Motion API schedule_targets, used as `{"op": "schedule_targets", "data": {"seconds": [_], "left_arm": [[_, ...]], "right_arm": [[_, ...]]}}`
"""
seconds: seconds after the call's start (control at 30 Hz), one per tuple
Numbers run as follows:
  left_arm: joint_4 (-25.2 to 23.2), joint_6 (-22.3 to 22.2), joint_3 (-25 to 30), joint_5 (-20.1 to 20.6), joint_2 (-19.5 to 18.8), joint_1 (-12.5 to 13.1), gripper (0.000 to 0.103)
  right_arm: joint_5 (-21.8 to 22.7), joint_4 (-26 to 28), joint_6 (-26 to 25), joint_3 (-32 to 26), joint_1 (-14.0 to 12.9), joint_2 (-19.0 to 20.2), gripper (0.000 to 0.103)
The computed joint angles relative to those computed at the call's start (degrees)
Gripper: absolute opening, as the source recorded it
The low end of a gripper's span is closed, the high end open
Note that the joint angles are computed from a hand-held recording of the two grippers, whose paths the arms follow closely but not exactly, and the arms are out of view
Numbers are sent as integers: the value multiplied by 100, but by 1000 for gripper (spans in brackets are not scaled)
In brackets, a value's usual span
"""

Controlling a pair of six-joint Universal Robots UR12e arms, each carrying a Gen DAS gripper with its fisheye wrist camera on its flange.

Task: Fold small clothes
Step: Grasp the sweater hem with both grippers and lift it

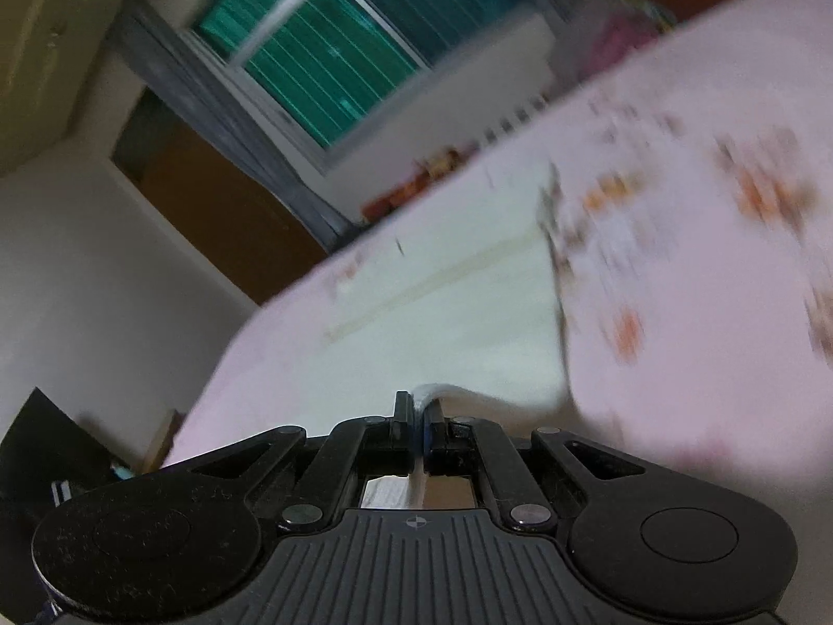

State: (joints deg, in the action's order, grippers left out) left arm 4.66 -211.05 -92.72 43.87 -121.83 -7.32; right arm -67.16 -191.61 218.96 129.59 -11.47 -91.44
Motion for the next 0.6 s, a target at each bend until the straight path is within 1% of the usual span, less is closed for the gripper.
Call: {"op": "schedule_targets", "data": {"seconds": [0.07, 0.13, 0.2, 0.23, 0.33, 0.4, 0.5, 0.53, 0.6], "left_arm": [[9, -55, 443, -5, -204, -59, 4], [-95, -93, 912, 18, -418, -90, 4], [-306, -184, 1474, 100, -697, -153, 4], [-451, -146, 1752, 145, -835, -185, 4], [-1138, 68, 2591, 277, -1257, -269, 4], [-1734, 180, 3180, 472, -1581, -357, 4], [-2628, 292, 4050, 565, -2102, -402, 4], [-2792, 348, 4170, 572, -2202, -397, 4], [-3328, 514, 4688, 632, -2513, -420, 4]], "right_arm": [[-71, -105, -38, -252, -21, 157, 2], [-176, -151, -21, -589, -55, 389, 2], [-269, -100, 82, -917, -111, 594, 2], [-323, -33, 131, -1116, -141, 716, 2], [-394, 245, 234, -1644, -219, 1063, 2], [-420, 511, 220, -1984, -273, 1357, 2], [-419, 977, 352, -2427, -346, 1798, 2], [-385, 1086, 429, -2539, -375, 1944, 2], [-372, 1287, 544, -2752, -406, 2208, 2]]}}
